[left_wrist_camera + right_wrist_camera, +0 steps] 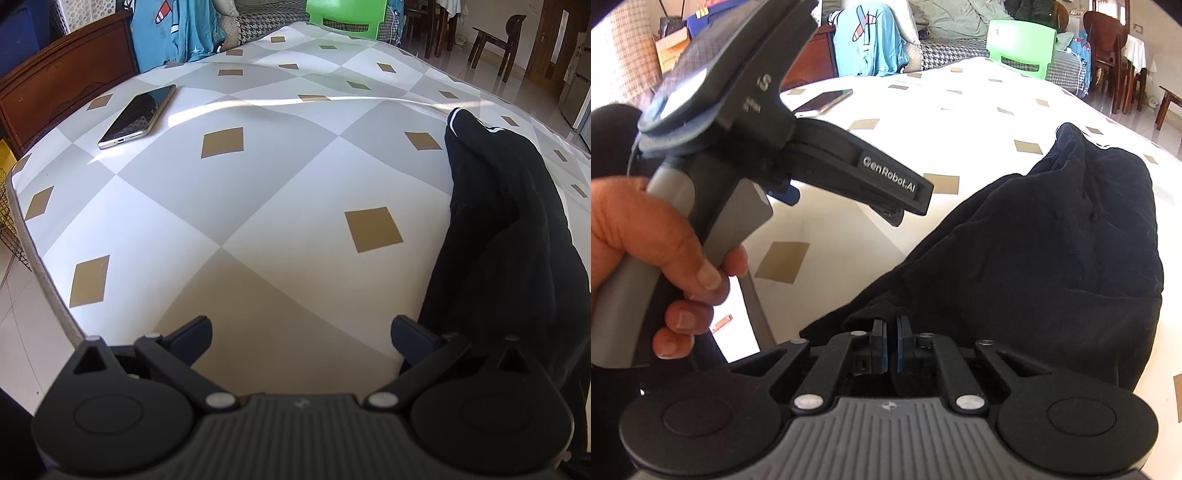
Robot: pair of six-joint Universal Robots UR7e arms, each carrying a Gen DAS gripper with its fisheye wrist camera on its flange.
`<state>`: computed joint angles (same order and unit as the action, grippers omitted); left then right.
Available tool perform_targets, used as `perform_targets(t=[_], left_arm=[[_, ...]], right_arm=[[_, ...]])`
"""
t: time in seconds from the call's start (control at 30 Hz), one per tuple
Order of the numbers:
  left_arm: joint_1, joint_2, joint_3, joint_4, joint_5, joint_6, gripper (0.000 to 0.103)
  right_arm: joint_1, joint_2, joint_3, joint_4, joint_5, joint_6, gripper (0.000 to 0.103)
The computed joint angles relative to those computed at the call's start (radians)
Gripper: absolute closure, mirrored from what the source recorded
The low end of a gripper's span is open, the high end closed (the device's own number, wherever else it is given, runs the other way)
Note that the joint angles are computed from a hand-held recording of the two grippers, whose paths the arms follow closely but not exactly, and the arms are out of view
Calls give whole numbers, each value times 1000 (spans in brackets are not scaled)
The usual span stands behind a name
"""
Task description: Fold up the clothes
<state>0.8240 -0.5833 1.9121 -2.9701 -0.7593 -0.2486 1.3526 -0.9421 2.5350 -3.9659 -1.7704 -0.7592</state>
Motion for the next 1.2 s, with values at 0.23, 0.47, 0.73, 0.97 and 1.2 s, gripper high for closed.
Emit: perform_targets(t=[0.23, 0.47, 0.73, 0.97, 1.2], left_arm=[[-12, 5, 12, -104, 40, 32, 0], [-25, 14, 16, -130, 24, 92, 0], [-28, 18, 18, -137, -15, 123, 0], [-18, 16, 13, -126, -58, 103, 0], [-11, 37, 5, -197, -144, 194, 0]], right_arm=[[-35, -141, 47, 171, 169, 8, 97], [-14, -71, 16, 226, 72, -33, 89], [-17, -110, 25, 224, 52, 53, 57], [-12, -109, 25, 52, -130, 264, 52], [-67, -151, 53, 23, -184, 490, 52]])
